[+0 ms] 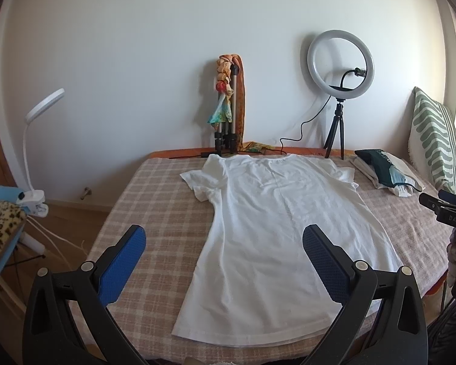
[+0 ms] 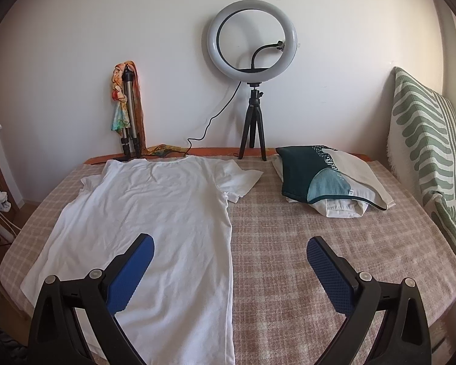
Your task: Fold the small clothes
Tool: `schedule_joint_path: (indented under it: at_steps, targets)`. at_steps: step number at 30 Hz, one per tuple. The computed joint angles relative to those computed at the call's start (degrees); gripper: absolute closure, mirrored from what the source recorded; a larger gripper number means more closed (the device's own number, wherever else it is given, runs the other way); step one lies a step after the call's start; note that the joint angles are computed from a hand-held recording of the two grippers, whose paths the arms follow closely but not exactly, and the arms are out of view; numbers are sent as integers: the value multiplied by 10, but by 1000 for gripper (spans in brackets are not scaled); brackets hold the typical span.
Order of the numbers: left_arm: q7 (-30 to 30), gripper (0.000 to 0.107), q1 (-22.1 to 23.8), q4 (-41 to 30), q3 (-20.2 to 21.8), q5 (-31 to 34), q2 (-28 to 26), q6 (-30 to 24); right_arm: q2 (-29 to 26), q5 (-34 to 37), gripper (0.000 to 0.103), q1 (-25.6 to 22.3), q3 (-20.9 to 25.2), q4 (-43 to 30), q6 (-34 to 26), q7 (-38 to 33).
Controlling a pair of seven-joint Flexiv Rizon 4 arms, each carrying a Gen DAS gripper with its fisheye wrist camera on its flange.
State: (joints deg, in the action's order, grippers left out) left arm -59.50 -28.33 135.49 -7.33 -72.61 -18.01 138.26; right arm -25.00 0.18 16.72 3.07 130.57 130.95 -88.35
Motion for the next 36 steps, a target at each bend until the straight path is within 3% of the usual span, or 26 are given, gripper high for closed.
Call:
schedule_joint_path:
  at_steps: [11,18,21,22,23,26,29,33,36]
  targets:
    - [-6,4,8,9,4,-3,-3,-7,8,-38,7,-9,16,-17,-42,30]
    - [-122,4,49,60,31,129,-4,-32,30,-81,21,0,29,-45,-88,32]
    - [-150,6,60,70,40,150,-7,-66,20,-200,23,-75,99,-78,-126,109]
    - [-164,11,67,74,43,166,-8,-81,13,-248,24,-100,123,-93,-138,137]
    - [-176,16,74,78,47,184,-9,-96,7,-279,25,-108,135,-107,-148,154]
    - [-218,19,96,87,56,235,-13,-143,-11,-347,25,-113,158,-151,-179,181]
    - [-287,27,152,97,51,334,-13,-193,-68,-462,25,-194,274,-222,-247,232]
    - [-340,36,197,102,47,413,-17,-227,-157,-487,25,-229,414,-319,-372,194]
    - [-367,37,215,99,52,454,-23,-245,-199,-471,26,-187,433,-386,-439,167]
